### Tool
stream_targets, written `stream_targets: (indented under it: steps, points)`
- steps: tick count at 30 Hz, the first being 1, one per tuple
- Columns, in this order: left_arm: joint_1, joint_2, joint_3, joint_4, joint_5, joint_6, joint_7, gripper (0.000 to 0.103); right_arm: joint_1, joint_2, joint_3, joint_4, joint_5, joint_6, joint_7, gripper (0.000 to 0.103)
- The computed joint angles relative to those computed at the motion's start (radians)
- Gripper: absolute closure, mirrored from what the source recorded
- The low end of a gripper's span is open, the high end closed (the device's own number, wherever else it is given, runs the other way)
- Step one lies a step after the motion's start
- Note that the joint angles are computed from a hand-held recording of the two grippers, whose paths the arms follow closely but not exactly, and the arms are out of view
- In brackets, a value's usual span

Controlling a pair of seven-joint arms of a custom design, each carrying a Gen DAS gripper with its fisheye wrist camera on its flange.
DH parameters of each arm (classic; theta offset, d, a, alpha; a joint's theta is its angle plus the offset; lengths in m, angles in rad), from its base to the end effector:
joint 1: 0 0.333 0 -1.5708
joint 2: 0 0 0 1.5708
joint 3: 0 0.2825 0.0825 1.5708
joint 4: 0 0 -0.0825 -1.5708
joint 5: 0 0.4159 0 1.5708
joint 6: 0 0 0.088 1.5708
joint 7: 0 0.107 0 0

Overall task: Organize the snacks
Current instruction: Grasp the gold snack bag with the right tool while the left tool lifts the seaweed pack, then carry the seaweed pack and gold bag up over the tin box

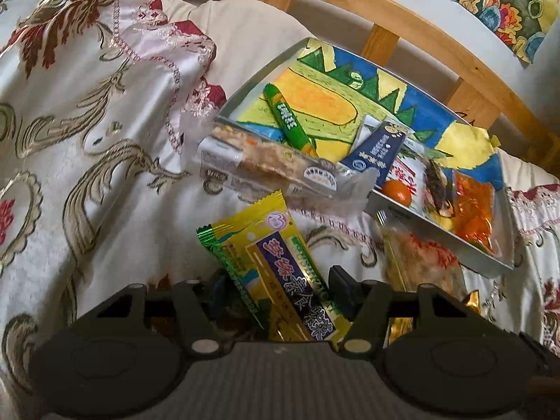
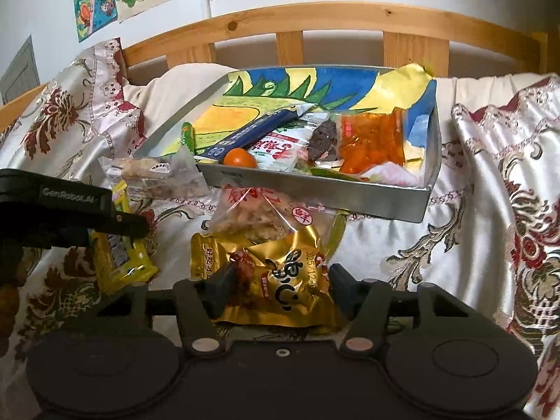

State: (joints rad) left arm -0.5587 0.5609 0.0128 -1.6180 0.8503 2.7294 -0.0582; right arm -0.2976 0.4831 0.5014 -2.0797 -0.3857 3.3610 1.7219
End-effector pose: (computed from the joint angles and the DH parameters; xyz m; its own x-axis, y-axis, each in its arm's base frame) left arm 0.6104 -0.4054 0.3026 0.2567 -0.9193 0.2983 -0.6942 -0.3901 -0.6049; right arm 0.6206 0.1538 0.2698 0.3566 -0.9281 -0.1071 -0.6249 -0.1518 -0.7658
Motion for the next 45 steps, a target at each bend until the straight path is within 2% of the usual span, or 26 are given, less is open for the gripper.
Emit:
stream_targets:
  steps: [7, 8, 11, 13, 15, 16, 20, 24, 27, 30, 34, 37, 45]
  points:
    - [-0.002, -0.077, 0.002, -0.116, 0.031, 0.086, -0.065, 0.041, 0.12, -0.096, -0.114, -0.066, 0.042, 0.004, 0.004, 0.047]
    - [-0.002, -0.088, 0.002, -0.131, 0.035, 0.093, -0.076, 0.042, 0.172, -0.116, -0.164, -0.079, 0.058, 0.009, -0.009, 0.05]
    - [-0.001, -0.108, -0.004, -0.159, 0.049, 0.108, -0.088, 0.043, 0.39, -0.155, -0.365, -0.114, 0.149, 0.043, -0.092, 0.054]
    - [-0.011, -0.116, 0.003, -0.167, 0.084, 0.109, -0.11, 0.044, 0.445, -0.163, -0.412, -0.126, 0.181, 0.056, -0.13, 0.058]
    - [-0.014, -0.125, 0.002, -0.175, 0.119, 0.11, -0.12, 0.047, 0.432, -0.171, -0.398, -0.138, 0.175, 0.073, -0.147, 0.07]
    - [-0.008, -0.127, -0.006, -0.177, 0.124, 0.111, -0.115, 0.047, 0.416, -0.176, -0.386, -0.145, 0.144, 0.081, -0.13, 0.07]
    - [-0.007, -0.138, -0.012, -0.185, 0.172, 0.114, -0.142, 0.048, 0.527, -0.196, -0.47, -0.181, 0.239, 0.131, -0.253, 0.071]
    - [-0.005, -0.15, -0.022, -0.194, 0.218, 0.112, -0.166, 0.048, 0.579, -0.204, -0.498, -0.205, 0.3, 0.183, -0.368, 0.072]
    - [-0.016, -0.168, -0.014, -0.209, 0.302, 0.115, -0.245, 0.051, 0.566, -0.211, -0.481, -0.219, 0.292, 0.204, -0.406, 0.072]
    - [-0.003, -0.18, -0.03, -0.215, 0.364, 0.111, -0.294, 0.052, 0.578, -0.218, -0.484, -0.232, 0.323, 0.22, -0.454, 0.072]
    - [0.024, -0.183, -0.063, -0.218, 0.37, 0.099, -0.3, 0.055, 0.606, -0.214, -0.494, -0.237, 0.384, 0.238, -0.533, 0.072]
    - [0.031, -0.18, -0.075, -0.216, 0.378, 0.097, -0.301, 0.067, 0.624, -0.211, -0.498, -0.244, 0.428, 0.269, -0.59, 0.072]
    - [0.041, -0.164, -0.083, -0.211, 0.332, 0.124, -0.25, 0.069, 0.612, -0.208, -0.482, -0.242, 0.453, 0.278, -0.626, 0.072]
